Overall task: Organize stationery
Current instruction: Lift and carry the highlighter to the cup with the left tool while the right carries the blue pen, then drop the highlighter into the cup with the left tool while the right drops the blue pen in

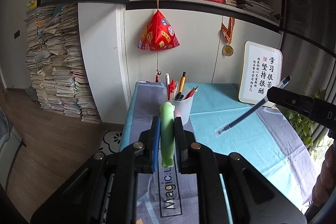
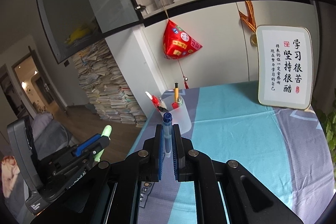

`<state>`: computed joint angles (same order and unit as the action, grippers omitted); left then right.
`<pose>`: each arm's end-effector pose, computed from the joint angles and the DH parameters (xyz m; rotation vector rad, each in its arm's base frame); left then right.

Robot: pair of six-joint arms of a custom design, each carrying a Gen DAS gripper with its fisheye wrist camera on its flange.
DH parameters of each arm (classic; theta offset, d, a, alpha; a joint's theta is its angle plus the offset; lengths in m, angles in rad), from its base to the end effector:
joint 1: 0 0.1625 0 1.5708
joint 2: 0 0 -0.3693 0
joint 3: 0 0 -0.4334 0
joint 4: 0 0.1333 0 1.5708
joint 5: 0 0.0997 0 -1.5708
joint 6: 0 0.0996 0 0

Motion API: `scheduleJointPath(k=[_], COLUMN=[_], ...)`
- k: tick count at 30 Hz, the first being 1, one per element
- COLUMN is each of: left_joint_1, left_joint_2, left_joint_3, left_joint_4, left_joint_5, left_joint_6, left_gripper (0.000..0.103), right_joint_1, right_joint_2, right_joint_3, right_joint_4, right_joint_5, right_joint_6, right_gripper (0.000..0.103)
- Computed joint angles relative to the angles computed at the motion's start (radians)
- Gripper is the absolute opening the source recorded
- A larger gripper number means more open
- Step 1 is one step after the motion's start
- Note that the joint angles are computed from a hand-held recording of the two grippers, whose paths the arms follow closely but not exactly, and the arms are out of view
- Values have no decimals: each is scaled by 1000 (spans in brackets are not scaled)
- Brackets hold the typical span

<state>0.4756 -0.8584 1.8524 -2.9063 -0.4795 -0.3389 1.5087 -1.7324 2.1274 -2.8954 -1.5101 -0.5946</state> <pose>-0.4204 -0.4659 0.0688 0.6110 2.1753 -1.1887 0.1093 -0.4876 0.3806 0.7258 -2.5102 1.2657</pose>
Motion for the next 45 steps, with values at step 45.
scheduleJointPath(k=[45], left_joint_1=[179], left_joint_2=[289], left_joint_3=[-573], left_joint_4=[54], left_joint_5=[-83], left_joint_6=[196], left_gripper=[12], right_joint_1=[90], right_joint_2=[528], right_joint_3=[-473], right_joint_4=[-36], right_joint_5=[-145], right_joint_6=[57], right_gripper=[8])
